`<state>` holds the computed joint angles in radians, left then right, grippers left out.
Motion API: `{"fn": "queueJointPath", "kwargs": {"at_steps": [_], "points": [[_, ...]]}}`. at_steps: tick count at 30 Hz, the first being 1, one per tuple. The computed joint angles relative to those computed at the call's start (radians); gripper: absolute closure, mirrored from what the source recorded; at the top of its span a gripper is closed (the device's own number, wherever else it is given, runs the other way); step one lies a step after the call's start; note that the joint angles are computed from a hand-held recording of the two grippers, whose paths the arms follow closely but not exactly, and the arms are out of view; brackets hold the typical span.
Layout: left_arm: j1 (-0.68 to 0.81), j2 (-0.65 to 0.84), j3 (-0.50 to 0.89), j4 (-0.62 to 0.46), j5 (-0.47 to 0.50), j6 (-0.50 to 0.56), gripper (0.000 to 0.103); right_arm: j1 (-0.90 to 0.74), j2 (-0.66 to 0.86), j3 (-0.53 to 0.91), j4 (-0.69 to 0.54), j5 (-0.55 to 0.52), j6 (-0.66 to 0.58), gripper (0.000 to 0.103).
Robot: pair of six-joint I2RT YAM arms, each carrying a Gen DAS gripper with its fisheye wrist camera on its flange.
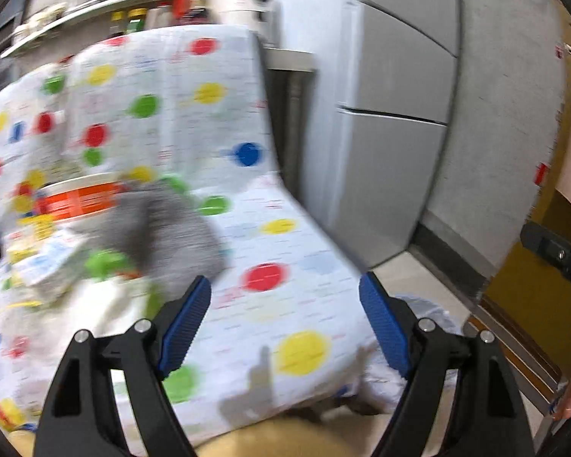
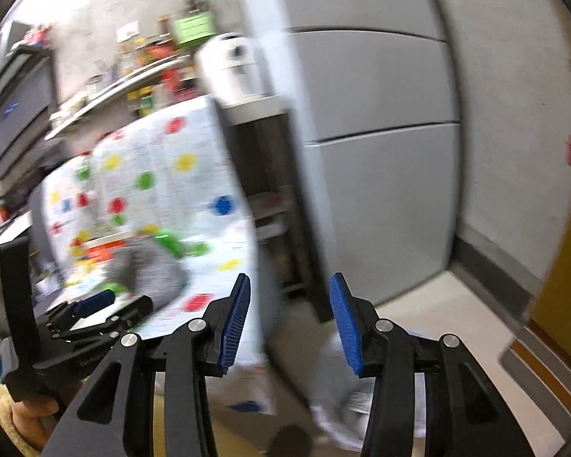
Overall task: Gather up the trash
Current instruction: 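Move both tools back to the chair, right tool toward the gray fuzzy cloth, then grasp the gray fuzzy cloth with the right tool while the left tool grasps the green cucumber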
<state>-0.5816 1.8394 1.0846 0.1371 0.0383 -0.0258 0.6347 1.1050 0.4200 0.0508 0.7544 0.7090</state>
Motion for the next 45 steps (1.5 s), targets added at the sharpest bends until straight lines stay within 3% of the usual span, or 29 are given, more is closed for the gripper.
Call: {"fn": "queueJointPath", "kwargs": {"at_steps": [6, 8, 10, 17, 20, 22, 31, 36, 37, 39, 41, 42, 43, 45], "points": [[0.223, -0.116, -0.095, -0.022, 0.026, 0.031, 0.025, 0.049, 0.342, 0.239, 0.116, -0.100, -0.077, 0.057], [0.299, -0.123, -0.092, -0.033, 0.031, 0.043, 0.024, 0.055, 0.439, 0.322, 0.135, -0.139, -0.107, 0.048], [0.369, -0.120, -0.086, -0.037, 0.040, 0.044, 0.018, 0.057, 0.540, 0.413, 0.140, -0.171, -0.126, 0.046], [0.501, -0.014, 0.024, -0.058, 0.034, 0.058, 0.016, 0.006, 0.816, 0.698, 0.088, -0.312, -0.173, 0.031], [0.515, 0.052, 0.091, -0.071, 0.030, 0.049, 0.016, -0.030, 0.928, 0.835, 0.049, -0.356, -0.204, 0.019], [0.517, 0.087, 0.117, -0.063, 0.022, 0.051, 0.016, -0.045, 0.995, 0.919, 0.032, -0.363, -0.219, 0.017], [0.507, 0.208, 0.231, -0.068, 0.026, 0.056, 0.013, -0.085, 1.309, 1.389, -0.224, -0.353, -0.262, 0.016], [0.511, 0.240, 0.269, -0.090, 0.041, 0.052, 0.013, -0.096, 1.452, 1.650, -0.429, -0.299, -0.283, 0.016], [0.513, 0.242, 0.269, -0.091, 0.045, 0.055, 0.013, -0.096, 1.464, 1.669, -0.451, -0.293, -0.286, 0.018], [0.514, 0.241, 0.263, -0.087, 0.042, 0.058, 0.013, -0.097, 1.451, 1.637, -0.440, -0.289, -0.297, 0.035], [0.519, 0.236, 0.256, -0.088, 0.044, 0.058, 0.013, -0.100, 1.415, 1.574, -0.401, -0.302, -0.309, 0.081], [0.521, 0.231, 0.252, -0.090, 0.047, 0.057, 0.013, -0.105, 1.382, 1.516, -0.363, -0.315, -0.308, 0.090], [0.523, 0.225, 0.246, -0.090, 0.050, 0.057, 0.013, -0.109, 1.348, 1.459, -0.320, -0.321, -0.306, 0.096], [0.527, 0.209, 0.228, -0.091, 0.060, 0.061, 0.013, -0.112, 1.266, 1.331, -0.216, -0.317, -0.316, 0.098]]}}
